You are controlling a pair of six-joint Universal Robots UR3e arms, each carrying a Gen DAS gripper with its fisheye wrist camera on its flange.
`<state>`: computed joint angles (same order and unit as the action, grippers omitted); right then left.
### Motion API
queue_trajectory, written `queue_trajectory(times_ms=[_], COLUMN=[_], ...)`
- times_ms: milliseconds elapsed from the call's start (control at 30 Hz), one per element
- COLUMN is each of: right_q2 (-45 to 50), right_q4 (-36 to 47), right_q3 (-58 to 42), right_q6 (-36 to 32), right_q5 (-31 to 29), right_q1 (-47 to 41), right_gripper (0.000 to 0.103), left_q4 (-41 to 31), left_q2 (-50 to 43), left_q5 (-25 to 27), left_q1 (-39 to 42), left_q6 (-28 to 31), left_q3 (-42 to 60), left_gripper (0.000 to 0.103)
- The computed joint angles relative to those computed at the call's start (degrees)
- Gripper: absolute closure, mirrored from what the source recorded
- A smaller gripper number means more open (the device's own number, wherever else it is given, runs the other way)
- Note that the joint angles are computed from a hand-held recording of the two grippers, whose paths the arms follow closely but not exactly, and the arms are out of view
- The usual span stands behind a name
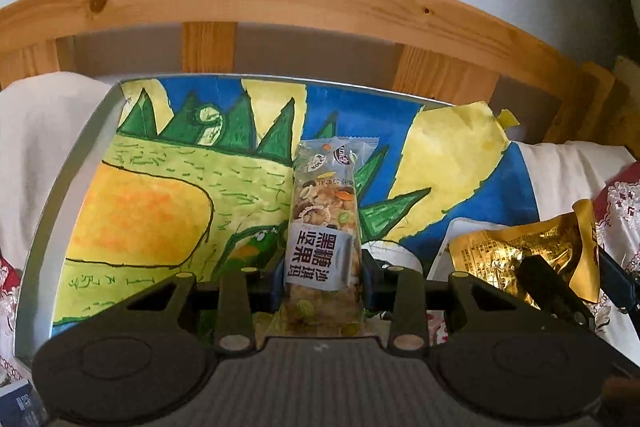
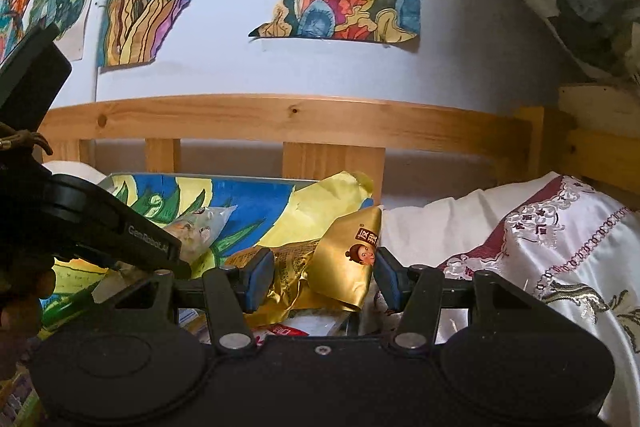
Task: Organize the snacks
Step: 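Carry the nut bar with the left tool into the tray while the right tool drops the gold snack there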
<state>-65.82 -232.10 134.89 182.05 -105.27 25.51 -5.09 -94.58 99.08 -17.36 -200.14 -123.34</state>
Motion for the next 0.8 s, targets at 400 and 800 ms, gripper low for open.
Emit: queue_trajectory(times_ms=[400,800], right_q2=[-0.07,-1.38], right_q4=[1.35,-0.47], right_q3=[-0.52,-0.45], right_q6=[-0.23,-0.95], right_q5=[0.19,-4.99], right_q1=[0.04,3.27], right_gripper=[0.031,0.009], left_q4=[1.07,4.1], left_q2=[1.31,14.44], left_q5=[-1.9,0.22], left_q1=[0.96,2.75], left_q6=[-0.7,-3.31], left_q3=[-1.32,-9.23], left_gripper=[0.042,0.002])
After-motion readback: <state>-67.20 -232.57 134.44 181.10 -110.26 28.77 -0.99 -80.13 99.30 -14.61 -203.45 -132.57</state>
